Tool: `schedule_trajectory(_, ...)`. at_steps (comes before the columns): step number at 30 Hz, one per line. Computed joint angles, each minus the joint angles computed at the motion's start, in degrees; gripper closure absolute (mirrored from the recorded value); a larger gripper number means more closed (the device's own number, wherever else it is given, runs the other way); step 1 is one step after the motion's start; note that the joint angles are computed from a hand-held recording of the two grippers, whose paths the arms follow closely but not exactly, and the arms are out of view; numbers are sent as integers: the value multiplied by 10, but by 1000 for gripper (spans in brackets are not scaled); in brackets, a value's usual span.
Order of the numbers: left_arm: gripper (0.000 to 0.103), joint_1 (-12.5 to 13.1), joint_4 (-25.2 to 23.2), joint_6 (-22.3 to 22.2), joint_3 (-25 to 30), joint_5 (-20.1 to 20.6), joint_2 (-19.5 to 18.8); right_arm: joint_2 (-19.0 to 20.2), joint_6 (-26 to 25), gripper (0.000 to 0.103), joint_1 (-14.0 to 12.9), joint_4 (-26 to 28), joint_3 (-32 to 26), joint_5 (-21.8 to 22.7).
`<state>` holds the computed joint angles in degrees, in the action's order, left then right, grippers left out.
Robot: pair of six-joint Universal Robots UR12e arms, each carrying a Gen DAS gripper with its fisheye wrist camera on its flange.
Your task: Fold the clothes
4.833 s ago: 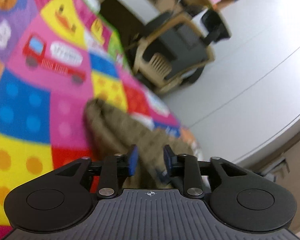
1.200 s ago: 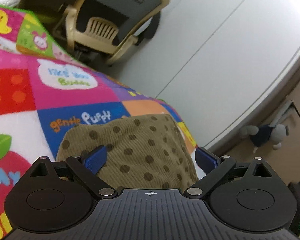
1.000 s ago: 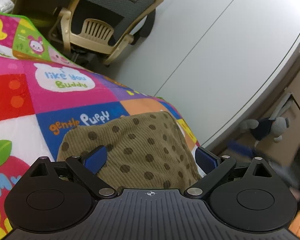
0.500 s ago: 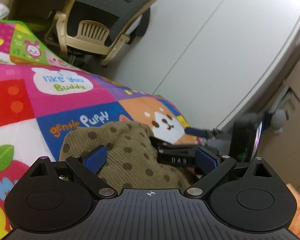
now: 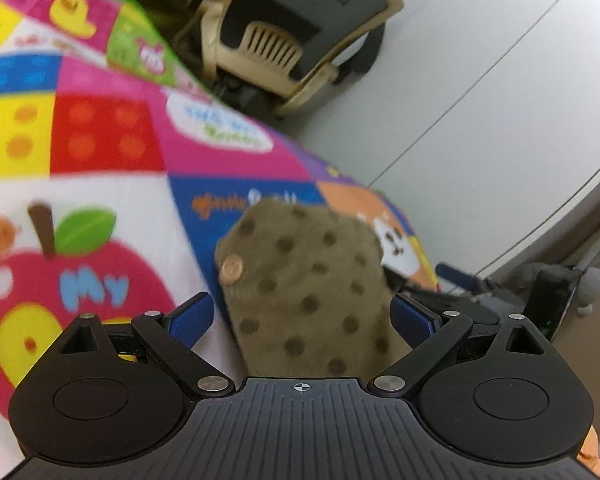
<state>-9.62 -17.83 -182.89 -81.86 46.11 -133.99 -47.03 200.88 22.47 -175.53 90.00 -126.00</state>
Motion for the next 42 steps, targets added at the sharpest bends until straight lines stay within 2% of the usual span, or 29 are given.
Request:
schedule_trajectory(6, 5, -4, -32, 20, 4, -13, -6, 1, 5, 0, 1, -5, 1, -1)
schedule_trajectory(9, 5, -6, -35, 28, 4, -6, -6, -7, -7, 0, 4, -45, 16, 1)
schedule_trajectory(11, 4, -5, -40, 31, 5, -4, -5, -24, -27, 0, 2, -121, 50, 56)
schedule_trajectory(14, 4, -7, -36, 34, 5, 3, -5, -48, -43, 0, -2, -157, 93, 156)
schedule_trajectory(15, 4, -8, -33, 35, 4, 7, -5, -50, -53, 0, 0, -142, 97, 163)
schedule_trajectory(17, 5, -10, -31, 44, 1, 15, -2, -45, -70, 0, 8, -109, 98, 149)
schedule_trajectory(19, 5, -11, -30, 53, -1, 22, 0, -41, -51, 0, 9, -128, 105, 149)
schedule_trajectory(22, 5, -9, -34, 50, -2, 17, 2, -44, -32, 0, 7, -122, 106, 157)
schedule_trajectory(25, 5, -3, -34, 33, 2, -14, -4, -46, -43, 0, 8, -124, 106, 152)
schedule_trajectory(27, 5, 1, -33, 19, 8, -37, -10, -53, -39, 0, 3, -154, 116, 168)
schedule_trajectory(29, 5, 1, -38, 12, 14, -48, -15, -58, -2, 0, -6, -176, 122, 171)
schedule_trajectory(32, 5, 0, -29, 4, 16, -48, -19, -54, 60, 0, -23, -154, 118, 202)
schedule_trajectory(35, 17, -1, -16, -2, 15, -41, -20, -48, 119, 12, -40, -130, 111, 237)
schedule_trajectory(37, 22, 3, -18, 3, 18, -52, -23, -43, 112, 20, -35, -126, 100, 232)
schedule_trajectory(39, 27, 7, -15, 8, 19, -61, -24, -39, 114, 49, -35, -130, 90, 264)
schedule_trajectory(42, 30, 16, 7, 6, 14, -58, -22, -24, 87, 52, -22, -103, 51, 255)
